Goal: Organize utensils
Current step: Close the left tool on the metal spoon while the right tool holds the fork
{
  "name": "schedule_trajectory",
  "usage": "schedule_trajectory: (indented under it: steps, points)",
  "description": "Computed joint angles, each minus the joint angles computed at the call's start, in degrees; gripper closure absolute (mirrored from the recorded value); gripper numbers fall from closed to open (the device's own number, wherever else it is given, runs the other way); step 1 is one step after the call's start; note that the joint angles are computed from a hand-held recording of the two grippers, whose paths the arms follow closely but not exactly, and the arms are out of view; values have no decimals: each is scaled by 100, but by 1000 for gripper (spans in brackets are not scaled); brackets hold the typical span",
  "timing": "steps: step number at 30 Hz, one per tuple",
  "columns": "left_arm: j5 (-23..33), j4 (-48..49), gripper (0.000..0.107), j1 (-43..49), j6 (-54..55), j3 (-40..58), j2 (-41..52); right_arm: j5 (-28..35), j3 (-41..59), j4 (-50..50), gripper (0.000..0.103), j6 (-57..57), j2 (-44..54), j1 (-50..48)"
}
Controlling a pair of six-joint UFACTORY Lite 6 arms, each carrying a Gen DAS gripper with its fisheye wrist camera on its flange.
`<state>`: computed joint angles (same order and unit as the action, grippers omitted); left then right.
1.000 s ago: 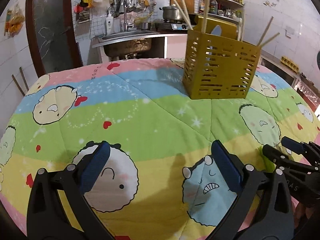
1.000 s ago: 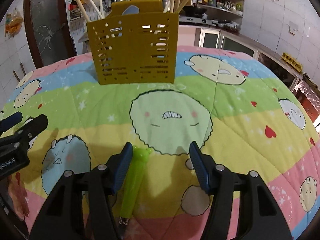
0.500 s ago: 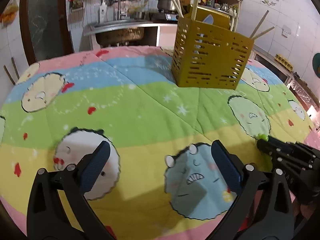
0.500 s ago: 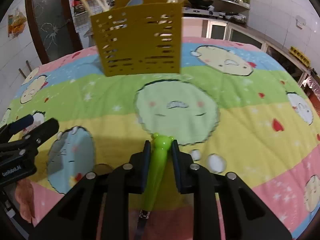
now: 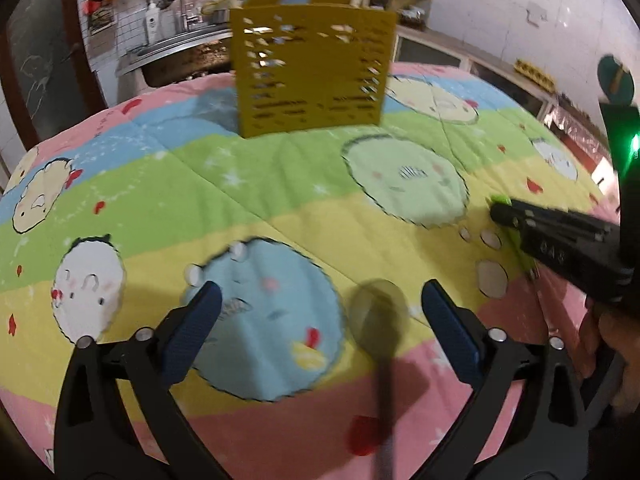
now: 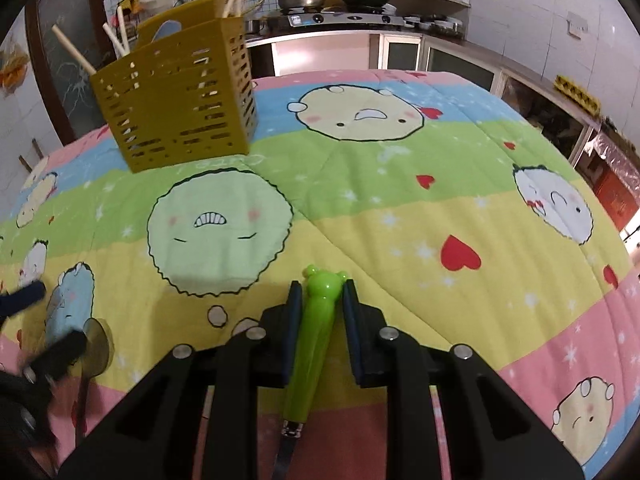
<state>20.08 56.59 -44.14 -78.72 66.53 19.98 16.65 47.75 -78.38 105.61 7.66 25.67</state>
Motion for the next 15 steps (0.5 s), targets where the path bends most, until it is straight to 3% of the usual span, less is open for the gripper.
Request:
schedule_trajectory:
  steps: [4,8,10,12,15]
  points:
    - [195,-449,32,-131,420,294,340,121,36,-164,82,174,69,109]
    - [284,-456,43,-158,311,401,458,171,47,-240,82,252,93,198]
    - [255,-566,62,-123,420,449,474,201,64,-192,83,199,87,250]
    - [195,-833,73,-48,709,500,477,254,91,-148,83,160,86,318]
    - [120,-1170,73,41,1082,575,473,328,87,-183,83,224,21,402]
